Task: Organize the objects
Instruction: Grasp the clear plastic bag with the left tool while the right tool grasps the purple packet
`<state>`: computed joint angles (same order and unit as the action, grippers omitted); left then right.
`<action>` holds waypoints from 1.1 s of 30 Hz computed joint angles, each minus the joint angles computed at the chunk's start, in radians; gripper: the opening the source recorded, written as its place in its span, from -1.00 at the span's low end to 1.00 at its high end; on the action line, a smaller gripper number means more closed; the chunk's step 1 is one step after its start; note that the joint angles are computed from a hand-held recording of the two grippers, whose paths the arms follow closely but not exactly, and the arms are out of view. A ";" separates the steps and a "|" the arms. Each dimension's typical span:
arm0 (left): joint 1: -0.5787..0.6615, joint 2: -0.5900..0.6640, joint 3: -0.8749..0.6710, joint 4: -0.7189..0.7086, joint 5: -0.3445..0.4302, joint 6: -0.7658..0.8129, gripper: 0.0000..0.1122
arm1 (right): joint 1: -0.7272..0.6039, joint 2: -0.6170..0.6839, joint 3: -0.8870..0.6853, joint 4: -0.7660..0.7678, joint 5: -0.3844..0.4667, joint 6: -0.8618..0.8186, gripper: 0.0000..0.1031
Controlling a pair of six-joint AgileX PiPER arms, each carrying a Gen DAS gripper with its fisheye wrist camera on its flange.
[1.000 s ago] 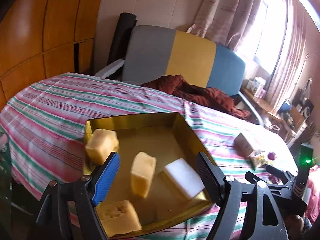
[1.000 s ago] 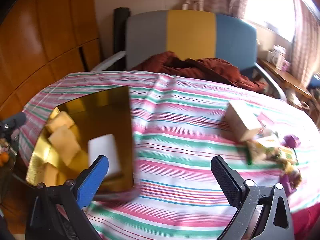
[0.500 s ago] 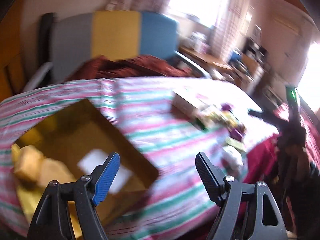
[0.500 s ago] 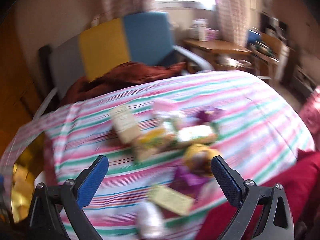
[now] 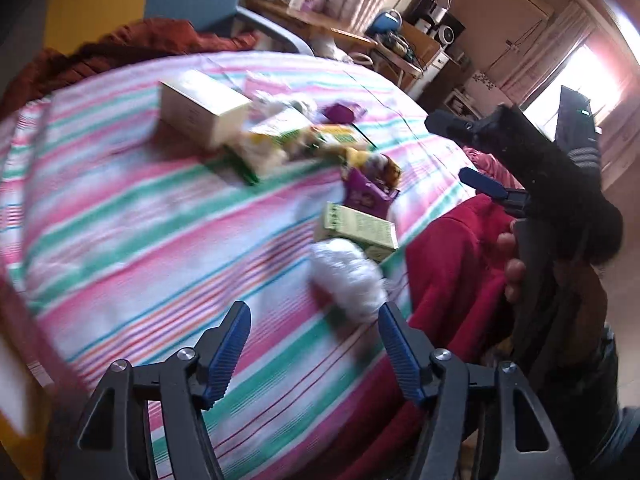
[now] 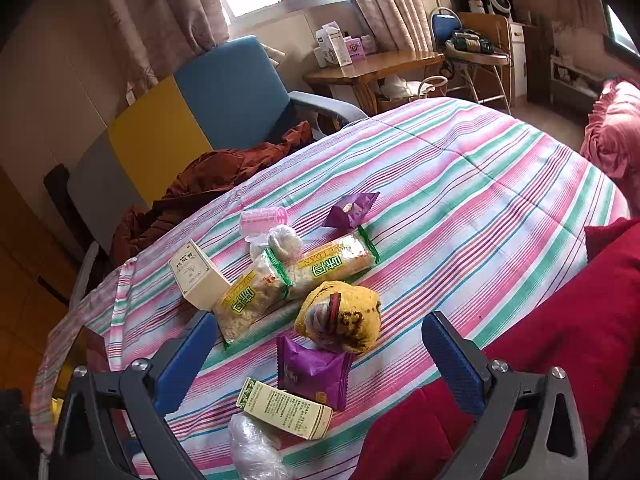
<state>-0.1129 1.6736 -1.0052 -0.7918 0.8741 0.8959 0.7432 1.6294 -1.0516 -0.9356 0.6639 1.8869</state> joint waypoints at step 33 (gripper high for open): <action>0.033 0.064 0.097 -0.067 -0.170 0.141 -0.31 | -0.088 0.216 -0.289 0.498 0.171 -0.592 0.99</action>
